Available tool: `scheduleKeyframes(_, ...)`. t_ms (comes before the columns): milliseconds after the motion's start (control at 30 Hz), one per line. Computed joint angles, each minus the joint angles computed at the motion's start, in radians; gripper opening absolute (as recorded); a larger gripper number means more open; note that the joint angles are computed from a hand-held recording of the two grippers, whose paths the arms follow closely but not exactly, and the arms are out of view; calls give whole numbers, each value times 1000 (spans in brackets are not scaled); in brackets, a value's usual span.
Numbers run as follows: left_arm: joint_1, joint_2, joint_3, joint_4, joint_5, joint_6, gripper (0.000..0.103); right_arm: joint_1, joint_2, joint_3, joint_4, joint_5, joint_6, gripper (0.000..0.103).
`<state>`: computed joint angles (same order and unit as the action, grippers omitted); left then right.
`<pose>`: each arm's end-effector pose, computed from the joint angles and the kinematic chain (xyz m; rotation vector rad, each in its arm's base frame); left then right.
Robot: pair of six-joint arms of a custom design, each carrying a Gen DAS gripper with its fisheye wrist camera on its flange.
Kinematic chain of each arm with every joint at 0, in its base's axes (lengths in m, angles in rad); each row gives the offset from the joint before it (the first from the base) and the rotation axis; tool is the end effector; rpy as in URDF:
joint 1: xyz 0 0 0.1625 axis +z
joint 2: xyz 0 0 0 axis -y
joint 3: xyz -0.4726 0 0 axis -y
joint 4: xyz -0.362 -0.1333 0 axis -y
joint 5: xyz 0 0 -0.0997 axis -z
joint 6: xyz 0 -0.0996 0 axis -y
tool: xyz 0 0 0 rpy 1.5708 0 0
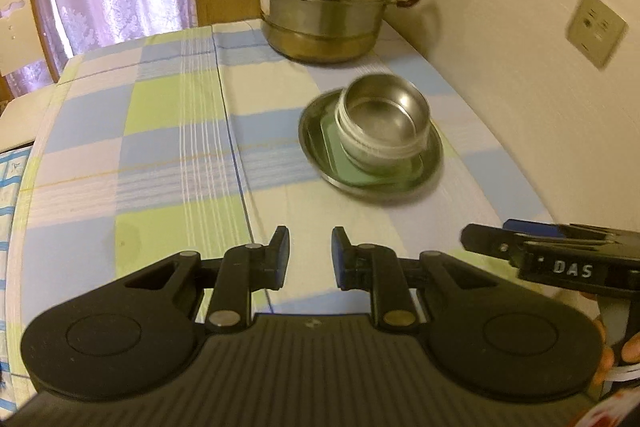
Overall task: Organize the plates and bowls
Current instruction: 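Open the right gripper and pull it back from the basin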
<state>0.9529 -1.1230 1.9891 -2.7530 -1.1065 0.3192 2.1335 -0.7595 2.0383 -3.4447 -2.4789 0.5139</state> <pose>-0.1803 -0.5608 0.2591 1.1217 2.4402 -0.5174 0.3471 -0.4477 0.1464 -0.2968 -2.3780 1.2171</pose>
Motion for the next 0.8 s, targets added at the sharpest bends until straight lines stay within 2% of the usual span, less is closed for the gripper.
scheduleKeyframes(267,40,-126,73,89,-80,83,19,120,89,-57,204,-117,251,65)
scheduleKeyframes(367,58,-164,90,119,-100,110,19,152,104,-74,286,-134,352,65)
scheduleKeyframes(500,74,-203,112,143,-109,135,19,185,116,-106,405,-154,444,65)
scheduleKeyframes(800,96,-250,127,200,-126,136,19,218,128,-139,530,-173,525,65)
